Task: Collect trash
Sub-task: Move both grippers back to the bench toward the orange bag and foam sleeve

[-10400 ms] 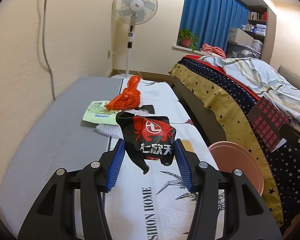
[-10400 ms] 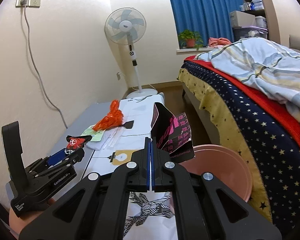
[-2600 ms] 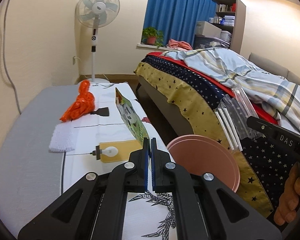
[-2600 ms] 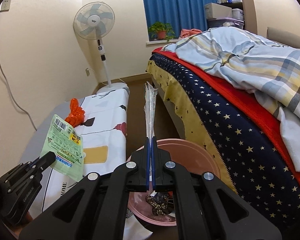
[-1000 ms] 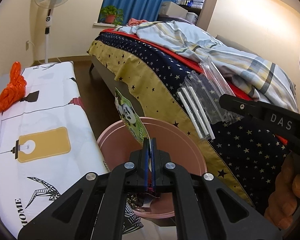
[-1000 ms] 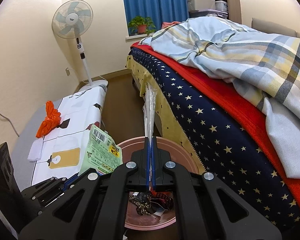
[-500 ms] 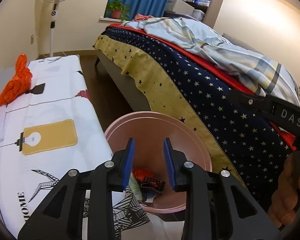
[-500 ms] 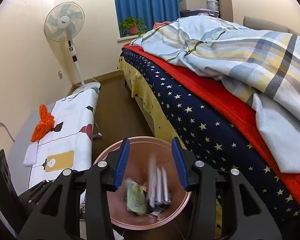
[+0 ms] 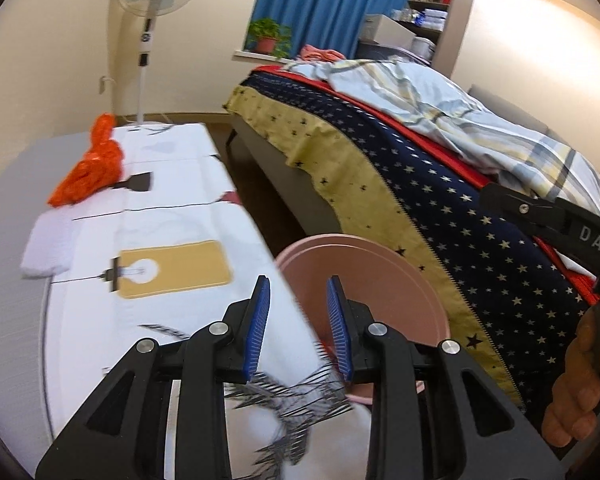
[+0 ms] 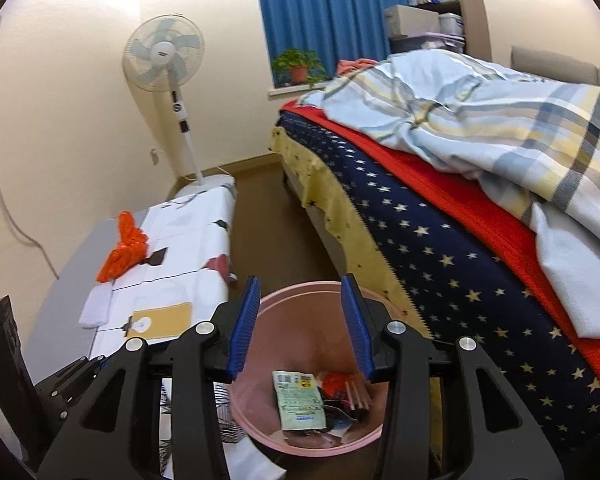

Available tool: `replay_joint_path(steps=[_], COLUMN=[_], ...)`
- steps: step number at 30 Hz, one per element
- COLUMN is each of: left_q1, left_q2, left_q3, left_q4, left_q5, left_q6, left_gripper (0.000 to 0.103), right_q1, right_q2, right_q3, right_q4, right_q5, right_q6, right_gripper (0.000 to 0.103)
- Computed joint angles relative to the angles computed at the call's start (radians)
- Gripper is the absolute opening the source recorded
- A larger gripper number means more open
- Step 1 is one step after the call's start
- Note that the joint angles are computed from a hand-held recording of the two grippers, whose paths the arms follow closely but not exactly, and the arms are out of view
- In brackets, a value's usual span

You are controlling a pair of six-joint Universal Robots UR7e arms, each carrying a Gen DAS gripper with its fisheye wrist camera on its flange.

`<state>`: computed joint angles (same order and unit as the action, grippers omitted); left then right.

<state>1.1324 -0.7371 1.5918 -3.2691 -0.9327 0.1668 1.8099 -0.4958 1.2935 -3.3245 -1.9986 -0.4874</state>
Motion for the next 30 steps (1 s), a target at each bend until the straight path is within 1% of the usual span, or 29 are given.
replay_joint_path(steps=[4, 6, 11, 15, 20, 28, 30], left_q1=[0.007, 0.01, 0.016, 0.031, 0.06, 0.122, 0.134], left_q2=[-0.02, -0.023, -0.015, -0.012, -0.014, -0.046, -0.054], left_q3=[0.028, 0.034, 0.022, 0.005, -0.017, -0.045, -0.05], left_q4=[-0.056, -0.092, -0.189, -0.236, -0.252, -0.201, -0.187], left_q5=[0.052, 0.082, 0.197, 0.263, 0.321, 0.375, 0.375], left_q6=[-0.006, -0.003, 0.031, 0.046, 0.018, -0.09, -0.113], left_gripper=[0.029, 0.029, 0.029, 0.029, 0.029, 0.029, 0.033], right_q1=[0.004, 0.004, 0.005, 0.007, 0.005, 0.002, 0.001], right_q2=[0.005, 0.006, 0.018, 0.032, 0.048, 0.074, 0.079], right_q3=[0.004, 0.007, 0.005, -0.008, -0.029, -0.062, -0.069], right_q4=[0.002, 0.01, 0.014, 0.022, 0.053, 0.101, 0.118], right_q5=[0.03, 0.058, 0.116, 0.15, 0.173, 0.196, 0.201], right_q6=[0.001, 0.004, 0.001, -0.006, 0.0, -0.002, -0.007], right_gripper=[0.033, 0.031, 0.026, 0.021, 0.012, 0.012, 0.012])
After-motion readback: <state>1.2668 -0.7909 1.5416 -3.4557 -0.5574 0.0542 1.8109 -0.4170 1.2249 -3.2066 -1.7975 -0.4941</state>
